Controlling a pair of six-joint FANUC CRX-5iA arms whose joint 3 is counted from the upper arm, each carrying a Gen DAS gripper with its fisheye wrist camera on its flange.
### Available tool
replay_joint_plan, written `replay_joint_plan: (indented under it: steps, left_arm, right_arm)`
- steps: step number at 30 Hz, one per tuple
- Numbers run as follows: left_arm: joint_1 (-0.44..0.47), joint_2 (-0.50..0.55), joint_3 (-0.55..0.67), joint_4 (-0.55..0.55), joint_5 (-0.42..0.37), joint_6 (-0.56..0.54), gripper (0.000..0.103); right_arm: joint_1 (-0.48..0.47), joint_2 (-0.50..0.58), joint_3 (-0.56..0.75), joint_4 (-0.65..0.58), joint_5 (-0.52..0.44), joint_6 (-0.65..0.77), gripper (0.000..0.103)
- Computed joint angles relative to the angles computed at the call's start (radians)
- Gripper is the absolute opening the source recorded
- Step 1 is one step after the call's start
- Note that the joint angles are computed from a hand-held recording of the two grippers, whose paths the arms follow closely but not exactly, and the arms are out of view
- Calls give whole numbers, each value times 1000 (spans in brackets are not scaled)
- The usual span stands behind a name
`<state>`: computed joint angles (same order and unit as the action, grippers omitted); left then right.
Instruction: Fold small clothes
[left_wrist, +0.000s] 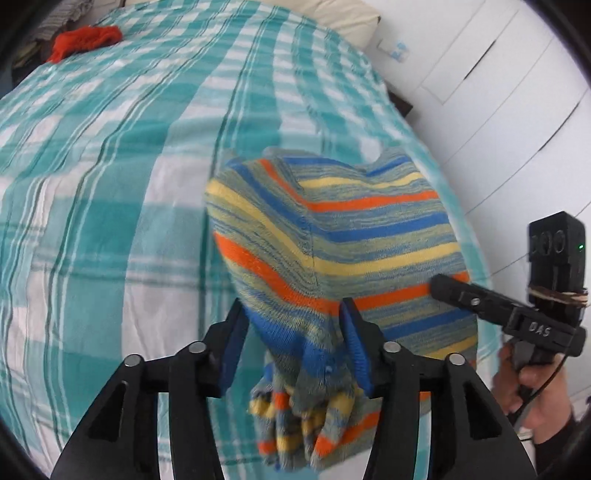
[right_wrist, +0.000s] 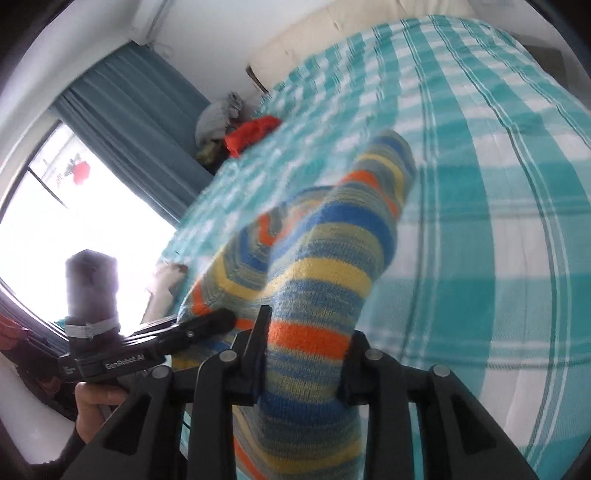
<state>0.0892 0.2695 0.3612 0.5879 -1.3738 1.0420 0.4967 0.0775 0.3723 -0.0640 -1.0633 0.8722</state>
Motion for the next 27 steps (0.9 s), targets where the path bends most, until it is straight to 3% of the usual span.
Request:
replay_joint_plan:
  steps: [1, 2, 3, 4, 5, 6, 8, 11, 16, 20, 27]
  left_arm:
    - [4, -59, -85, -66, 46, -24, 54]
    - [13, -121, -170, -110, 95, -54, 55]
    - [29, -184, -253, -127, 144, -90, 60]
    - [45, -242, -322, -135, 185, -117, 66]
    - [58, -294, -375, -149, 222, -127, 80]
    - [64, -344, -413, -172, 259, -123, 90]
    - [66, -435, -469, -206, 336, -119, 99]
    - [35, -523, -468, -314, 411, -44, 101]
    - [43, -595, -442, -351, 383, 21, 101]
    - [63, -583, -387, -348, 216, 41, 101]
    - [68, -629, -373, -363, 93, 38, 101]
  right_arm:
    - [23, -21, -60, 58, -50, -40, 56]
    - [61, -56, -141, 135, -77, -88, 58]
    - [99, -103, -227, 200, -88, -134, 60]
    - [135, -148, -299, 250, -102, -179, 72]
    - [176, -189, -358, 298, -128, -237, 88]
    - [221, -226, -408, 349, -156, -304, 94]
    - [305, -291, -479, 437, -198, -411, 96]
    - [426, -323, -495, 555, -298, -530, 96]
    - [582, -316, -434, 700, -419, -618, 99]
    - [656, -259, -346, 732, -498, -592, 100]
    - [733, -219, -291, 740, -574, -601, 100]
